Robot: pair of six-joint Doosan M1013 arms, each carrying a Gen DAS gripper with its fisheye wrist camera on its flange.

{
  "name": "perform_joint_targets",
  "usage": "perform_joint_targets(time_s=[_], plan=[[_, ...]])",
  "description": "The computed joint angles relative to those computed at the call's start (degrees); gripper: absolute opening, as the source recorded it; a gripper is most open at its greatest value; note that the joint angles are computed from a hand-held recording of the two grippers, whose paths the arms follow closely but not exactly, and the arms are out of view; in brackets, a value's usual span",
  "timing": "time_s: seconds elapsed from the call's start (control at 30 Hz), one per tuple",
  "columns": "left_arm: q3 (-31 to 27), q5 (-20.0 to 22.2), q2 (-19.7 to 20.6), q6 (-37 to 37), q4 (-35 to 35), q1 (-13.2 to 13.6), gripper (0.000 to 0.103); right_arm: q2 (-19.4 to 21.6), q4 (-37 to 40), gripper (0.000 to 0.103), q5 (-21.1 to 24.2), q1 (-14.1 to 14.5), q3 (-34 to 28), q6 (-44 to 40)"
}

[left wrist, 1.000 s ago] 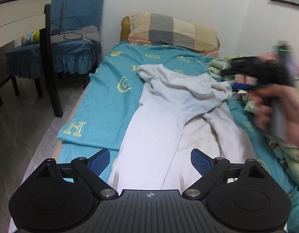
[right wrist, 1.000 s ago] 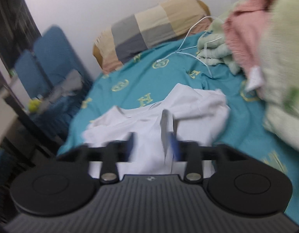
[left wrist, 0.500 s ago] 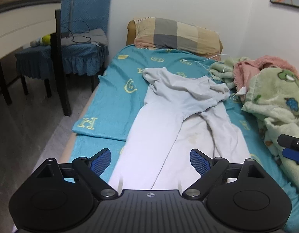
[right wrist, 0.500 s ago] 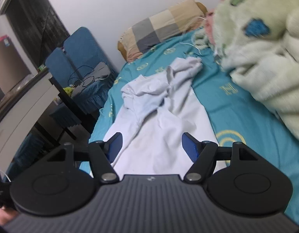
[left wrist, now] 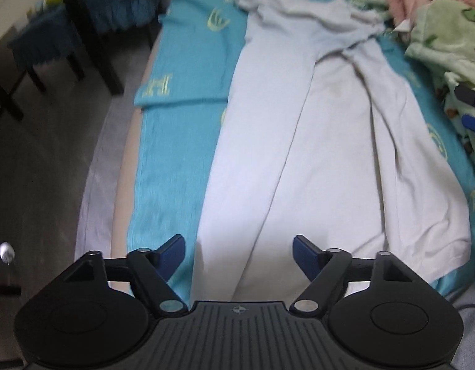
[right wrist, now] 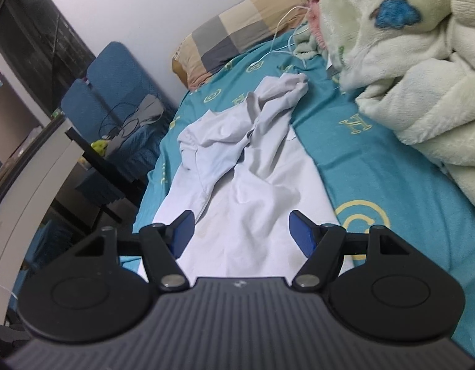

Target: Fold clothes

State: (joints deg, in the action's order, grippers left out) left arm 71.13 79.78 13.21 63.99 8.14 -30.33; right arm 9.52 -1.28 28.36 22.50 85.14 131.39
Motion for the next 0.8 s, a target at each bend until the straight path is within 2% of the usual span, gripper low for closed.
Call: perform_joint_targets(time_s=[0.13, 0.17, 0.2, 0.23, 0.3, 0.33, 0.37, 0.4, 0.5, 0.63, 0.8], plan=[[-1.13, 5.59, 1.05, 2.24, 0.92, -0.71, 0.073, 0.76, 2.4, 0.071, 0.68, -0.25, -0.74, -2.58], [-1.32, 6.9, 1.47, 2.69, 1.35, -0.92, 0.068, 0.87, 2.87, 0.071, 0.82, -0.32, -0.84, -3.03], [-1.5, 8.21, 1.9, 3.14, 1.79, -1.13, 0.059, 0.95, 3.25, 0.071, 0.95, -0.38, -0.9, -3.33], [-1.62, 9.11, 2.28, 3.45, 1.66, -1.22, 0.054, 1.03, 3.62, 0.071, 1.12, -0.44, -0.97, -3.58], [-1.73, 9.95, 2.73, 4.13, 1.48, -1.43, 0.027, 1.06, 3.89, 0.071, 1.38, -0.51, -1.0, -3.7], [-1.73, 9.81, 2.7, 4.6, 1.8, -1.63, 0.02, 1.06, 3.96, 0.071, 1.5, -0.54, -1.01, -3.7], [-1.72, 9.65, 2.67, 5.08, 2.1, -1.84, 0.008, 1.06, 4.03, 0.071, 1.62, -0.57, -1.01, -3.71], [-1.66, 9.09, 2.39, 5.58, 2.65, -2.15, 0.004, 1.06, 4.1, 0.071, 1.75, -0.6, -1.01, -3.71], [-2.44, 7.35, 1.31, 6.47, 4.78, -3.36, 0.0, 0.93, 4.25, 0.071, 1.85, -0.71, -0.85, -3.47], [-4.54, 3.86, -0.44, 5.86, 3.02, -5.12, 0.0, 0.71, 4.36, 0.071, 1.96, -0.81, -0.53, -2.86], [-5.03, -0.43, -2.08, 7.19, 0.72, -7.93, 0.001, 0.64, 10.78, 0.071, 1.14, -1.58, 0.22, -6.7]])
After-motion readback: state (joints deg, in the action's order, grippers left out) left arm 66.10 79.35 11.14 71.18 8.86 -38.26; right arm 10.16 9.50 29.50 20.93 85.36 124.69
